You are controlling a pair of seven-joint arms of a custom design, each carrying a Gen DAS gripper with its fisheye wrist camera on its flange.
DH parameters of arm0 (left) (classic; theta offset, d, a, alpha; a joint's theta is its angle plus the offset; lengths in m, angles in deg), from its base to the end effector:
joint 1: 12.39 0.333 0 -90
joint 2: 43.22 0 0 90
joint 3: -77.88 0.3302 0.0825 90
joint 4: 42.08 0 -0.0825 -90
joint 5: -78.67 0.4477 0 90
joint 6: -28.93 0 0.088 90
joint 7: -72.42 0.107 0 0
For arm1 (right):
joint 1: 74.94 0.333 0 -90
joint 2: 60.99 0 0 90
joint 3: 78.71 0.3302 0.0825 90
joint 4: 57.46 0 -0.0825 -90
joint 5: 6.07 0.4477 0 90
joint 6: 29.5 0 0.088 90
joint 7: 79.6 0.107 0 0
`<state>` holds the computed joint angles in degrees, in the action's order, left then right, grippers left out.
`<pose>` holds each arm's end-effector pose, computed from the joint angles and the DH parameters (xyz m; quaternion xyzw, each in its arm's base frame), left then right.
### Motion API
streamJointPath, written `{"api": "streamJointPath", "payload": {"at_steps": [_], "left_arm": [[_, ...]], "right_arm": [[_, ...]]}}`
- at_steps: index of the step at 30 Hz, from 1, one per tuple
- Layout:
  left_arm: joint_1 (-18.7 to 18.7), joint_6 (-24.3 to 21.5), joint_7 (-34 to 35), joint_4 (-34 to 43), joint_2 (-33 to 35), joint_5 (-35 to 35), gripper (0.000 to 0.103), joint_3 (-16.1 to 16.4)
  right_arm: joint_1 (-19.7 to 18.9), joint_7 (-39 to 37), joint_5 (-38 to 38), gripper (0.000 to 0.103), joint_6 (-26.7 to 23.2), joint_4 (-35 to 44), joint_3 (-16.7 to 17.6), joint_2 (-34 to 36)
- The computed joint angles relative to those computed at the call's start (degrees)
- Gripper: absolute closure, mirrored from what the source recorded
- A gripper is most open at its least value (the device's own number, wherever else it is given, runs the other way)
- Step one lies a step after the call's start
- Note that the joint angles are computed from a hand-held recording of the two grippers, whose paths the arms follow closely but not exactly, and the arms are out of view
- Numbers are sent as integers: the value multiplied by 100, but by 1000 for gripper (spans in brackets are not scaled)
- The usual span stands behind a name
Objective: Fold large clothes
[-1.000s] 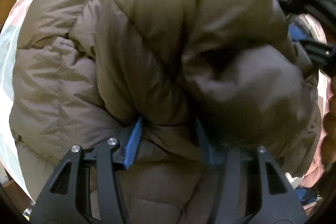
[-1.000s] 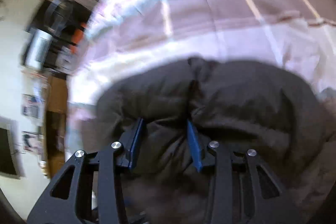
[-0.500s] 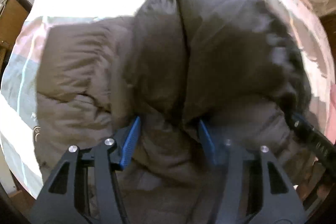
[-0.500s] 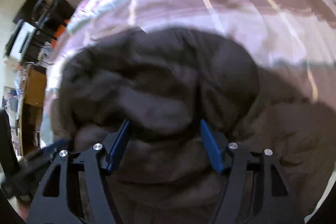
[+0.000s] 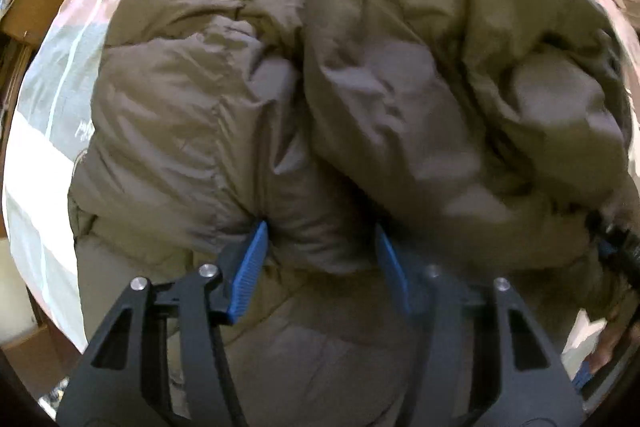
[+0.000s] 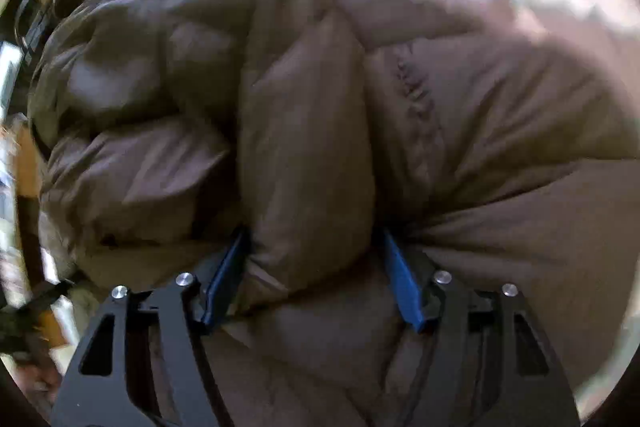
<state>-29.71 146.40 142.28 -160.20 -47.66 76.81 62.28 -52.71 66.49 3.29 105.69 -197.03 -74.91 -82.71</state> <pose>0.4974 -0.3268 0.4617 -0.6292 0.7766 -0.0314 0.0061 0.4525 0.2241 0.4579 -0.4500 0.8786 0.0426 0.1539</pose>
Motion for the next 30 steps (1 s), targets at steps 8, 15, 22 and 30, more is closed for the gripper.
{"api": "streamJointPath", "payload": {"at_steps": [8,15,22,30], "left_arm": [[8,-20,319,-1201,-1164,88,44,-95],[141,-558,325,-2264,-2085,61,41,-18],[442,-817,539,-3070,-3459,-101,40,152],[1182,-514,1001,-3568,-3874,-464,54,758]], "right_arm": [[773,-32,-407,36,-39,-294,-109,-1119],[1124,18,341,35,-1659,-701,375,-1251],[1350,-74,202,35,-1663,146,465,-685],[973,-2341,756,38,34,3725,545,2663]]}}
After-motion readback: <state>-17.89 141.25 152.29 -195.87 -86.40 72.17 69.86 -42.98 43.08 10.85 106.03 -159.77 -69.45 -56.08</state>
